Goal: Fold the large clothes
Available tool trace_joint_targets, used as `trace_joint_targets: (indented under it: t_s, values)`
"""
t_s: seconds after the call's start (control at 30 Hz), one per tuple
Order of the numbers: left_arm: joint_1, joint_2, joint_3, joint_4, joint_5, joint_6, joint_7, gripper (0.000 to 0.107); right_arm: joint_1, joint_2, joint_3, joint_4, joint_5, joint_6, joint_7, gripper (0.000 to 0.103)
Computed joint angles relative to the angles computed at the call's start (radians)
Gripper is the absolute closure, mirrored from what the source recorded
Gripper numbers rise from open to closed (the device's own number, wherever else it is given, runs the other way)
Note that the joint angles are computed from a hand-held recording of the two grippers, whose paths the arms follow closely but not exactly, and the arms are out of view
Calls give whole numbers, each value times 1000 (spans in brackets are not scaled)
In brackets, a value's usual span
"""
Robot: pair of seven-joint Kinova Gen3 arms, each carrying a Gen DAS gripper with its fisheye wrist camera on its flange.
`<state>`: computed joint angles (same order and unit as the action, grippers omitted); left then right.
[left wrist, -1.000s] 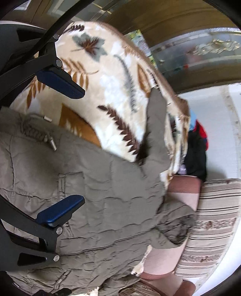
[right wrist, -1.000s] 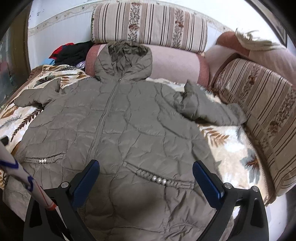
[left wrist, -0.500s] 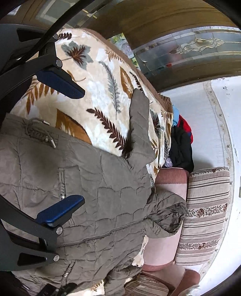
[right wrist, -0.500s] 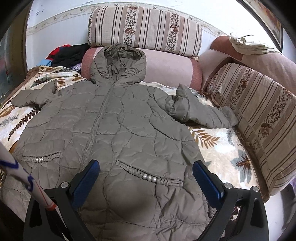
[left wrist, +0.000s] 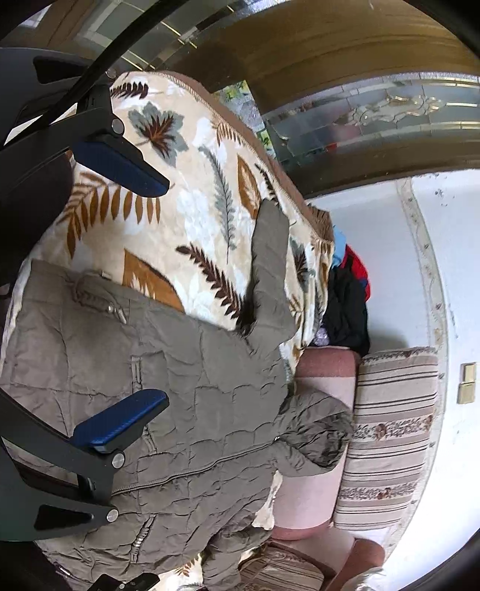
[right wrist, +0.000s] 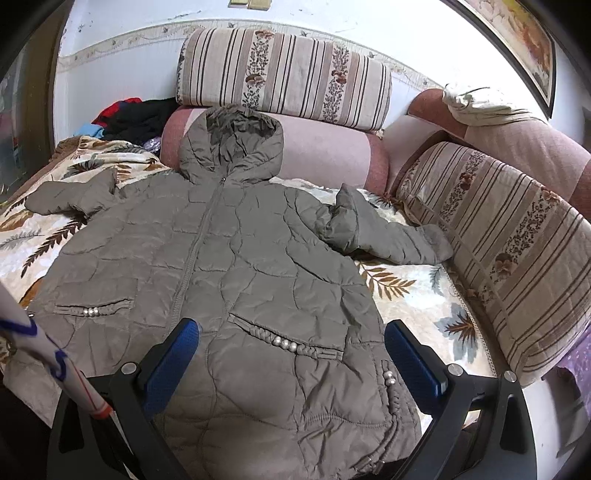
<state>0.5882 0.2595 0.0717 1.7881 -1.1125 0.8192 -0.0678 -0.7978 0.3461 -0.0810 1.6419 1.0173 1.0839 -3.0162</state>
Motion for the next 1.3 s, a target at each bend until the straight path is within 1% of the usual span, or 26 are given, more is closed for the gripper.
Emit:
trace_joint_targets:
  t_s: [0.17,0.27,0.3,0.33,0.37,0.43,0.47,0.5,0.53,0.57,0.63,0.7,0.73,0.8,0.9,0.97,1.03,1.1,1.2,1.23,1.3]
  values:
    - [-1,-44,7,27,-20,51,41,4,-10,0,-5,-9,12,16,7,1]
    - [-27,-55,17,18,-1,78,19,4,-3,7,-4,-19,9,6,36,1]
    - [-39,-52,18,7,6,84,0,4,2,12,-2,-25,5,2,46,1]
    - [-42,-46,0,-9,21,83,-30,4,11,16,1,-34,-4,-6,61,1]
    - [-62,-41,-3,-27,42,76,-67,4,18,16,4,-38,-12,-16,70,1]
    - [-145,-27,22,-74,100,62,-148,4,43,17,13,-57,-34,-44,97,1]
    - [-170,-22,18,-98,133,55,-189,4,53,19,19,-68,-42,-56,110,1]
    - [-185,-16,-4,-126,163,45,-225,4,61,23,24,-83,-49,-64,126,1]
    - [-181,-13,-31,-143,179,40,-245,4,68,29,30,-99,-56,-71,144,1]
    - [-187,-6,-44,-163,180,44,-254,4,74,35,34,-115,-64,-77,162,1]
    - [-205,15,-67,-217,191,54,-287,4,101,49,37,-161,-108,-102,223,1]
    - [-234,29,-81,-265,227,49,-343,4,126,61,41,-205,-173,-133,293,1]
    - [-252,40,-89,-298,252,51,-376,4,154,72,24,-236,-209,-145,333,1]
    - [-282,59,-105,-354,301,48,-429,4,164,85,38,-272,-273,-175,398,1]
    - [-344,88,-124,-425,393,10,-501,4,183,112,40,-328,-351,-209,480,1]
    - [-430,126,-88,-486,474,-9,-560,4,199,133,39,-359,-407,-235,527,1]
    - [-523,170,-38,-535,555,-39,-623,4,203,158,47,-383,-450,-251,556,1]
    - [-615,244,23,-614,636,-33,-687,4,205,182,59,-398,-488,-256,583,1]
    - [-746,365,139,-753,758,5,-797,4,218,219,70,-418,-552,-250,644,1]
    - [-771,412,152,-800,799,10,-827,4,220,231,78,-422,-567,-248,660,1]
    - [-800,494,156,-892,880,26,-878,4,216,243,99,-420,-582,-248,676,1]
